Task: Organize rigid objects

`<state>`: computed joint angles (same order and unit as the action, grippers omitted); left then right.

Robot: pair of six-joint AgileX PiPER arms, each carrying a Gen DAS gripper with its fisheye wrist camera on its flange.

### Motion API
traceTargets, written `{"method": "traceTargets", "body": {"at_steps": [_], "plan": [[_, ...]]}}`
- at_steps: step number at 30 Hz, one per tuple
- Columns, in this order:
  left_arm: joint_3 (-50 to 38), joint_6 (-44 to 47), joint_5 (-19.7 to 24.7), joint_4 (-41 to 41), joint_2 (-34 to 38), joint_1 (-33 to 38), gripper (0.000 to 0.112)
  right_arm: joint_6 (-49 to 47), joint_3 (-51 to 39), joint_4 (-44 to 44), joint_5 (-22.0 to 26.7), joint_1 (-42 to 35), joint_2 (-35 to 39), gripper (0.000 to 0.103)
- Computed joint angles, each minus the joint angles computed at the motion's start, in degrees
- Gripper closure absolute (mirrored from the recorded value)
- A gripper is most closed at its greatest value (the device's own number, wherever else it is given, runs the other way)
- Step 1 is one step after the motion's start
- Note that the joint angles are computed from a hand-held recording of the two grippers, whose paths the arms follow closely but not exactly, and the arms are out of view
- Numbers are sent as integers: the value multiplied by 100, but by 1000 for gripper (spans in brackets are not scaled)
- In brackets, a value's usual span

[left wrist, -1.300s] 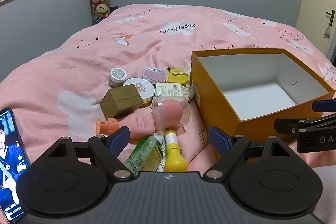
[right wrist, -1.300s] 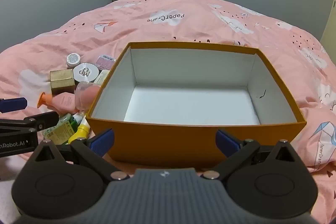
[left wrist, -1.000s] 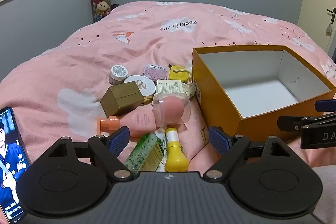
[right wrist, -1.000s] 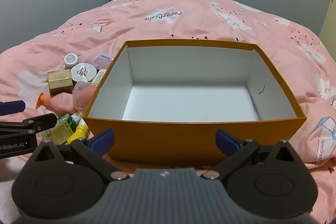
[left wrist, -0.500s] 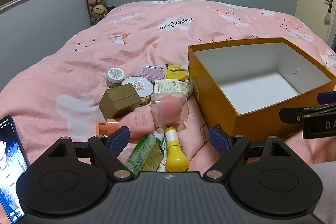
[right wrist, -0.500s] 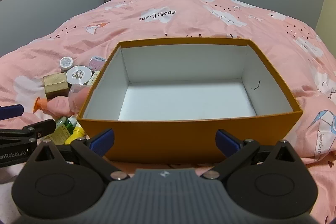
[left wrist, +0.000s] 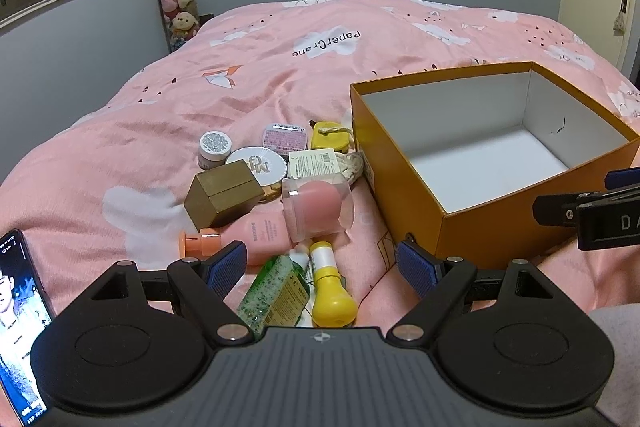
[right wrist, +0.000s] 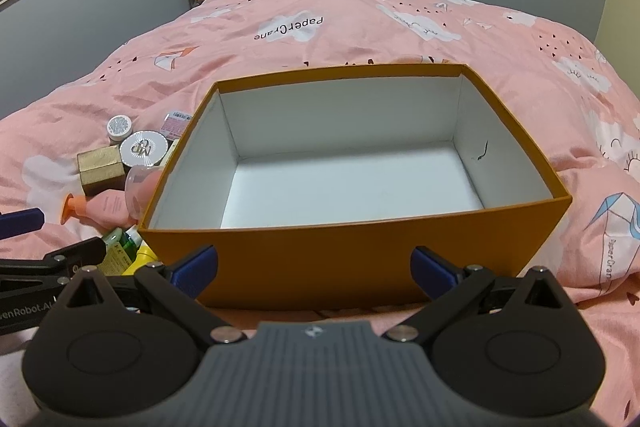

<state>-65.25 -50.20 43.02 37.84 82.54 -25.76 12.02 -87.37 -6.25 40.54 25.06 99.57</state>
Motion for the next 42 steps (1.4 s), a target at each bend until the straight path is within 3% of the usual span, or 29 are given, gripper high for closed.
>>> {"method": "traceTargets", "body": {"at_steps": [26, 37, 42], "plan": [[18, 7, -90, 10, -16, -12, 15, -13, -30, 13, 48, -15, 28, 3], [-61, 2274, -736, -1723, -184, 765, 34, -1369, -545, 1091, 131, -342, 212, 3], [-492, 3925, -492, -2994, -37, 1441, 48, -2720, -1693, 1844, 1024, -510, 820, 6]]}}
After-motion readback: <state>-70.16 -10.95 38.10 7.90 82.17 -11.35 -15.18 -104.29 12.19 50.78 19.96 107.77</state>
